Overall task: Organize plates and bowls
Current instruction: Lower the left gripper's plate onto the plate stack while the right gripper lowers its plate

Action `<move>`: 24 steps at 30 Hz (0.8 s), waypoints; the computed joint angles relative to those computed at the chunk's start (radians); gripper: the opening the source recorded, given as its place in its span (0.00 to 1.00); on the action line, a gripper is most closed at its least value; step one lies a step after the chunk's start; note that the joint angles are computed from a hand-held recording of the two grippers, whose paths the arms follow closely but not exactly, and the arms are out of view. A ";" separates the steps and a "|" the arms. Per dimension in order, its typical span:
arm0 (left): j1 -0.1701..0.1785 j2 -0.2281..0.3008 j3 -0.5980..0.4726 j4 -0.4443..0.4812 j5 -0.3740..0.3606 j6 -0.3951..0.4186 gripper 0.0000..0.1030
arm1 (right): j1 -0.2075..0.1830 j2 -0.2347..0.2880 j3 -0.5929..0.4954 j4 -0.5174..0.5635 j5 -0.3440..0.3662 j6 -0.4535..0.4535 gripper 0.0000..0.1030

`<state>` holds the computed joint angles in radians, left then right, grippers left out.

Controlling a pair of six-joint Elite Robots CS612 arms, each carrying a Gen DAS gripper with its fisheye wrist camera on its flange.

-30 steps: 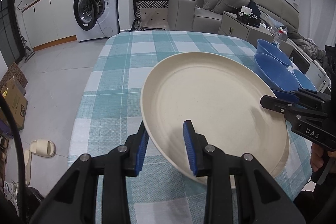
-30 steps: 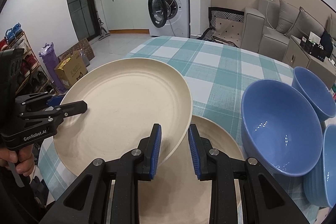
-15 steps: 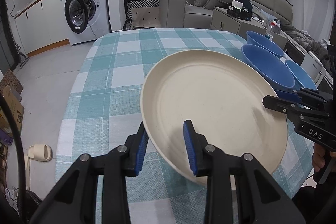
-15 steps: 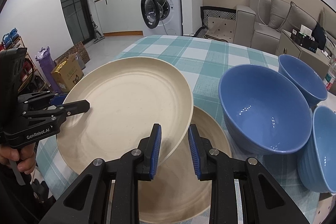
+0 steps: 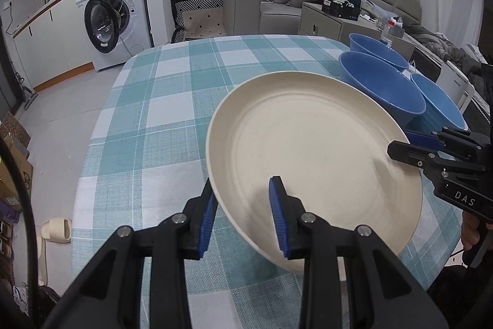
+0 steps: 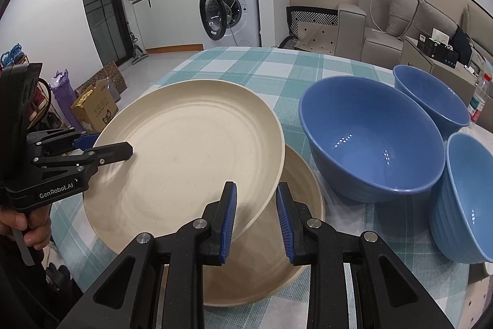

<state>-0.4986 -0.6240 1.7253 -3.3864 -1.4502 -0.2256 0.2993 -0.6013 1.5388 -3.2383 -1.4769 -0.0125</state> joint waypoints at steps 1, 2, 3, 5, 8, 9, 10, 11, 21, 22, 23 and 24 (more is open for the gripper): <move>-0.002 0.000 0.000 0.002 0.002 0.001 0.31 | 0.000 -0.001 0.003 -0.003 -0.002 -0.001 0.26; -0.004 0.001 -0.001 0.003 0.003 0.003 0.31 | -0.001 0.000 0.005 -0.004 -0.003 -0.001 0.26; -0.004 0.002 -0.003 0.005 0.003 0.005 0.31 | -0.002 0.000 0.008 -0.008 -0.003 0.000 0.26; -0.007 0.003 -0.004 0.008 0.002 0.008 0.31 | -0.005 -0.001 0.015 -0.013 0.000 0.004 0.26; -0.011 0.005 -0.005 0.016 0.002 0.012 0.31 | -0.007 -0.001 0.019 -0.011 -0.001 0.001 0.26; -0.012 0.006 -0.006 0.017 0.003 0.013 0.31 | -0.008 0.000 0.021 -0.011 -0.003 0.000 0.26; -0.014 0.007 -0.007 0.020 0.004 0.014 0.31 | -0.008 0.000 0.022 -0.012 -0.005 -0.001 0.26; -0.015 0.008 -0.008 0.024 0.005 0.015 0.31 | -0.009 0.000 0.024 -0.012 -0.006 0.000 0.26; -0.023 0.014 -0.017 0.051 0.005 0.025 0.31 | -0.008 0.003 0.027 -0.008 -0.028 -0.006 0.26; -0.024 0.014 -0.018 0.056 0.007 0.026 0.31 | -0.008 0.003 0.027 -0.005 -0.030 -0.008 0.26; -0.025 0.015 -0.018 0.058 0.009 0.027 0.31 | -0.007 0.003 0.026 0.000 -0.034 -0.012 0.26; -0.025 0.016 -0.020 0.059 0.009 0.028 0.31 | -0.006 0.003 0.026 0.000 -0.040 -0.016 0.26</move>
<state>-0.5239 -0.6082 1.7055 -3.3269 -1.4408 -0.1972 0.2933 -0.5980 1.5644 -3.2384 -1.5166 -0.0284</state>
